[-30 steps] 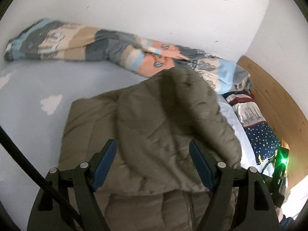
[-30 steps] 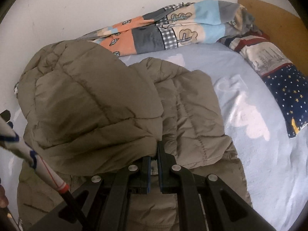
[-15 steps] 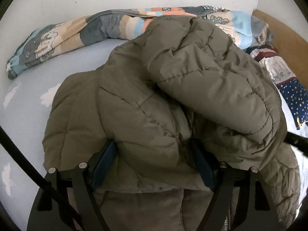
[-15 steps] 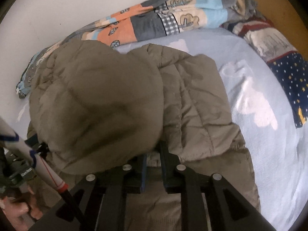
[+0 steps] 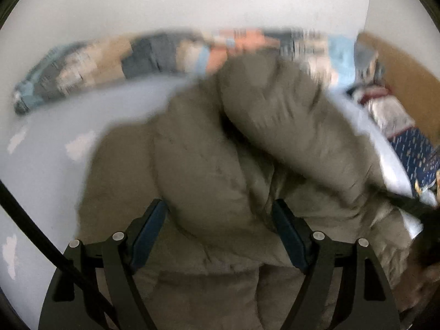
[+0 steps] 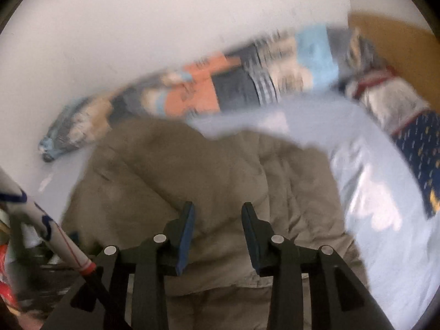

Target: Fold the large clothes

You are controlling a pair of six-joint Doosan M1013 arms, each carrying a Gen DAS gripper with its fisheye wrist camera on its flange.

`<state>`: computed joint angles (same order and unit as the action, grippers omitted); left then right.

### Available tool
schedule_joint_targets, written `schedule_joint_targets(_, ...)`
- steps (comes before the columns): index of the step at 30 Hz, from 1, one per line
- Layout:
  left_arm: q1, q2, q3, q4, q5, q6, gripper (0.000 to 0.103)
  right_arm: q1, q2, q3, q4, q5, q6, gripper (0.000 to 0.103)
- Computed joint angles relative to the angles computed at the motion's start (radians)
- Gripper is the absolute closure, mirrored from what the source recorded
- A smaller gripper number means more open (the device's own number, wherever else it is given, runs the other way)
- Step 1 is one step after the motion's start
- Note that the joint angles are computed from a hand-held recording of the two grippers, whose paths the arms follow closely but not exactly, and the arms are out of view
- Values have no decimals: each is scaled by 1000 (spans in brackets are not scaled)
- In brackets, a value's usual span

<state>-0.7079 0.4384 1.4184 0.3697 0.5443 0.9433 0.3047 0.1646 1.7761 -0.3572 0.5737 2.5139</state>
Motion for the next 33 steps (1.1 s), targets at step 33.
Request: schedule_joint_targets(33,-15,91,-196,-1,108,118,22,-21,-32,-7,117,-28,-70,64)
